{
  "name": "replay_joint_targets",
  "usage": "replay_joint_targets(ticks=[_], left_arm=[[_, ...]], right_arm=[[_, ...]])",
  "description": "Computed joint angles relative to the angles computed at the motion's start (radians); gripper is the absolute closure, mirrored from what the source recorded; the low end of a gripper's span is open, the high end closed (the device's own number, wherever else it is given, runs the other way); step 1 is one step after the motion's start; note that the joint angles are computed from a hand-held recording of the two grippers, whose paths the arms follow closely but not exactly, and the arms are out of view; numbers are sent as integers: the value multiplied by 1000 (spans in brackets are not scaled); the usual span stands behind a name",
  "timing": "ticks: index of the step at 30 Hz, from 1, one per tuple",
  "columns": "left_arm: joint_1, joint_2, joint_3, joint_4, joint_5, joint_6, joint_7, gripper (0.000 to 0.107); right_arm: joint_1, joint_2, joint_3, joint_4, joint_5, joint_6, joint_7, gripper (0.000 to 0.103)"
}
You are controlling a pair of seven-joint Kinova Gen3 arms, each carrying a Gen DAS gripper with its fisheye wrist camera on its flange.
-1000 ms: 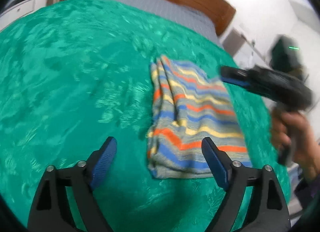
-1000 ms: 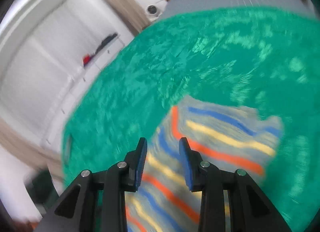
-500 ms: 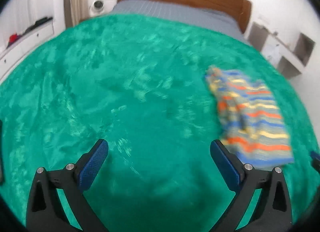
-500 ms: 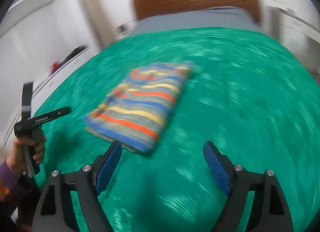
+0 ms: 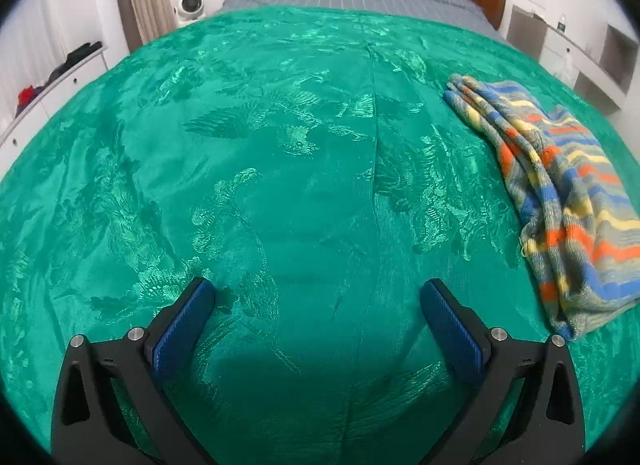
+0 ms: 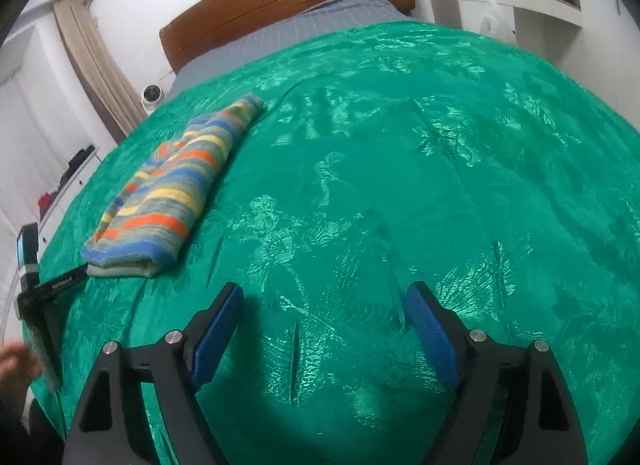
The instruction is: Fold small clothes
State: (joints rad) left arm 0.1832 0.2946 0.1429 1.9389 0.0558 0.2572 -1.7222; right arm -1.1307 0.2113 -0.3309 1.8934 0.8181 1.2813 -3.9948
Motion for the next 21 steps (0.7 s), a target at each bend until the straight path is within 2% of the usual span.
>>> replay_joint_targets(ticks=[2,9,21], left_arm=[[37,8,-28,-5,-21,-6,27,5],[28,11,-16,-6,-25,-7,34,5],[27,11,-15,-6,-29,-7,37,5]], right_arm=[[2,10,0,-8,-2,3,22,17],[-4,55,23,-60,-23,26,115,8],[-7,65,41,-69,-33,14,148,4]])
